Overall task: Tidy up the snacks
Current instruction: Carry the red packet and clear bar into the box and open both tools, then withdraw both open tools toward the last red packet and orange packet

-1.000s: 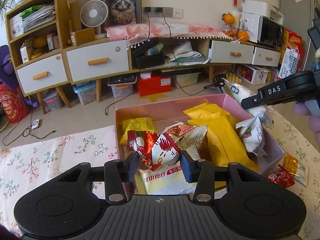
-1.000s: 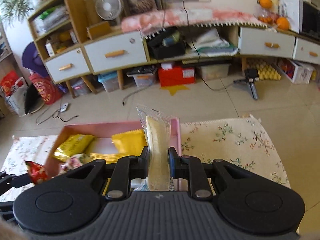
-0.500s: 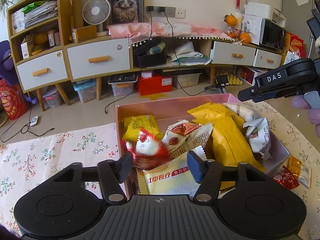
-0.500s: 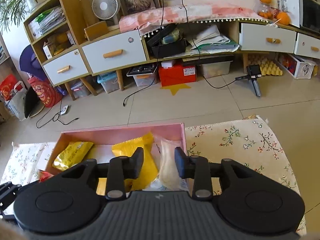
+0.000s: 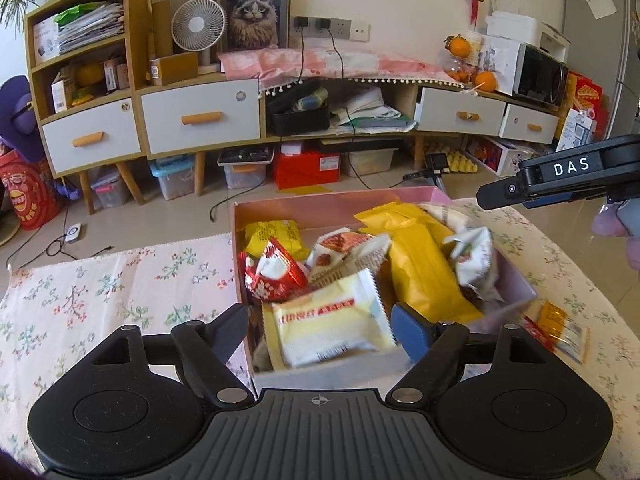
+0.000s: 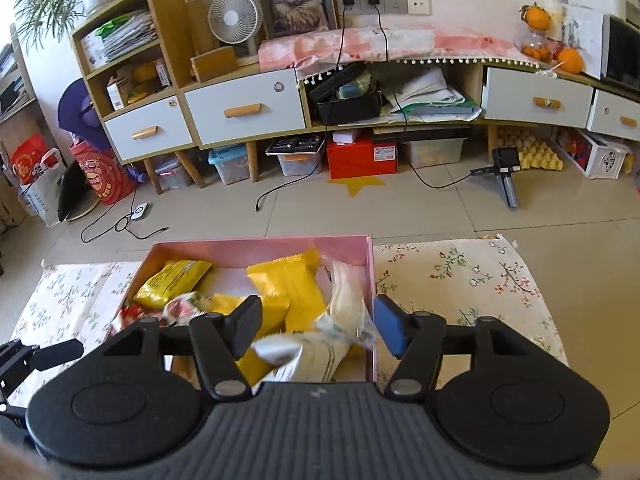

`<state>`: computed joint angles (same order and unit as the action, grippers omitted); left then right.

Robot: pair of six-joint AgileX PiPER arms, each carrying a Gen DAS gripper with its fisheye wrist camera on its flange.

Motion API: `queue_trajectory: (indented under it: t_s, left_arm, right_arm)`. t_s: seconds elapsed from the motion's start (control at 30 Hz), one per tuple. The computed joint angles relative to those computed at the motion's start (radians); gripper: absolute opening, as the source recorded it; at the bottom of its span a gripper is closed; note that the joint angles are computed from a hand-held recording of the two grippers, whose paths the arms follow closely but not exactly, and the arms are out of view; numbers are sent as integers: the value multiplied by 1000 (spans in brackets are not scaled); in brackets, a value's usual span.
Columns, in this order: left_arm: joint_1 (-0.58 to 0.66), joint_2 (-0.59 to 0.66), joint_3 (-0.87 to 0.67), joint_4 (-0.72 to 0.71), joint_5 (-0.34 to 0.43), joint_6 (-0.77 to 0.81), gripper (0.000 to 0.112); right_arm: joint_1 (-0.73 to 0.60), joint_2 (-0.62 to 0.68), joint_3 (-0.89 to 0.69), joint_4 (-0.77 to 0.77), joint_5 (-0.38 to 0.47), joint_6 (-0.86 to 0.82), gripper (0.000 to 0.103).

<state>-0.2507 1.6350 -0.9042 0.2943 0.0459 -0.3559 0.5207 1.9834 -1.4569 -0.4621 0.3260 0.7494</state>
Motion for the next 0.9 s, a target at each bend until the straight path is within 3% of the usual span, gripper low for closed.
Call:
queue_trajectory:
  t_s: [0.13, 0.23, 0.37, 0.57, 0.8, 0.9]
  left_arm:
    - [-22, -60, 41, -17, 35, -4, 86]
    - [-46, -111, 79, 94, 56, -128, 89]
    - [-77, -172, 130, 119, 85, -173, 90]
    - [-142, -245, 192, 357, 143, -415, 93]
    - [-197, -307, 243, 381, 184, -466, 95]
    - [-228, -315, 262, 465, 202, -552, 96]
  right_arm:
    - [22, -64, 85, -61, -16, 69, 70]
    - [43, -113, 156, -149, -27, 166, 74]
    - [68, -166, 231, -240, -35, 285, 79]
    - [129, -222, 306, -402, 9, 439, 87]
    - [188, -279, 407, -572, 17, 628, 95]
    - [205, -292, 454, -659, 6, 740, 96]
